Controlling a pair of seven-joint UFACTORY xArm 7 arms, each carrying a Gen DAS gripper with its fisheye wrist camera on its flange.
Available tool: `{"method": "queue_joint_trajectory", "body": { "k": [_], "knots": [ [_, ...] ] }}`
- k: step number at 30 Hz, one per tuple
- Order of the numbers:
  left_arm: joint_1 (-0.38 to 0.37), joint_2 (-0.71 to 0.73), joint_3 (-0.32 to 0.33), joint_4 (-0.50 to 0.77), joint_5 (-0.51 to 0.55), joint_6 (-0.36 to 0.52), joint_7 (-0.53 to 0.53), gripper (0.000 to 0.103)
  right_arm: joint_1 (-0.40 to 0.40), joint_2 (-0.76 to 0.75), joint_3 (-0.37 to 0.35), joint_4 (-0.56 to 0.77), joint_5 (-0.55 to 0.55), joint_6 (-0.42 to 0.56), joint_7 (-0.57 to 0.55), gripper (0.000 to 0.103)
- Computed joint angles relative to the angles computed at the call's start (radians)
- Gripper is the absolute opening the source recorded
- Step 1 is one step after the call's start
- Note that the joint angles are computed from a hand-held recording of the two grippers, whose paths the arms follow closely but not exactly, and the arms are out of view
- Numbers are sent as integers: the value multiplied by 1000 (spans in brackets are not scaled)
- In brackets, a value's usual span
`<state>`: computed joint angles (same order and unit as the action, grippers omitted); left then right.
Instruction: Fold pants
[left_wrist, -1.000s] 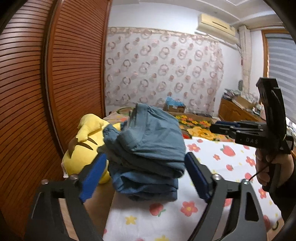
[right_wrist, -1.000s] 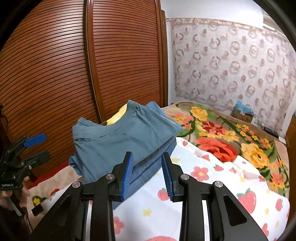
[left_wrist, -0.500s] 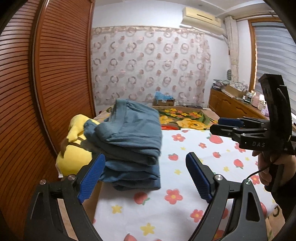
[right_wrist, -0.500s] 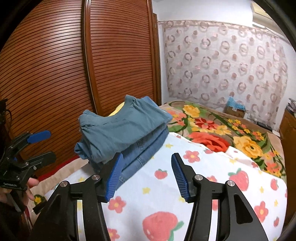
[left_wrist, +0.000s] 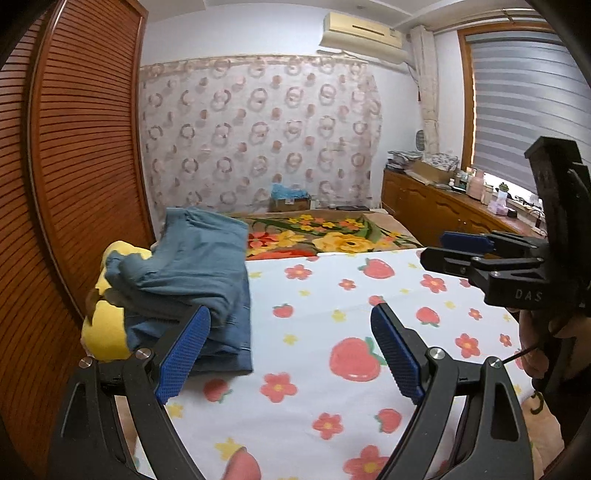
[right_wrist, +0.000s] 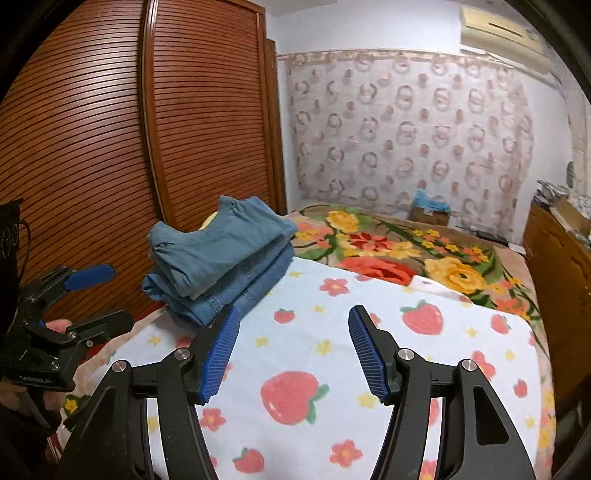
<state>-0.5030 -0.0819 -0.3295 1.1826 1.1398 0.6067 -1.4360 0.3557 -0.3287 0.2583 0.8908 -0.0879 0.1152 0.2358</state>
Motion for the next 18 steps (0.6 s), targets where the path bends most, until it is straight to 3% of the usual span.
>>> {"method": "queue_joint_trajectory", "body": {
  "k": [11,18],
  "knots": [
    [-78,79,0,76,24,62,-28,89,-147,-184,134,-127,-84,43,221,77],
    [-132,110,12,101,29,84,-45,89,-228,-308,222,-173,-138,122,395,78]
  ]
}}
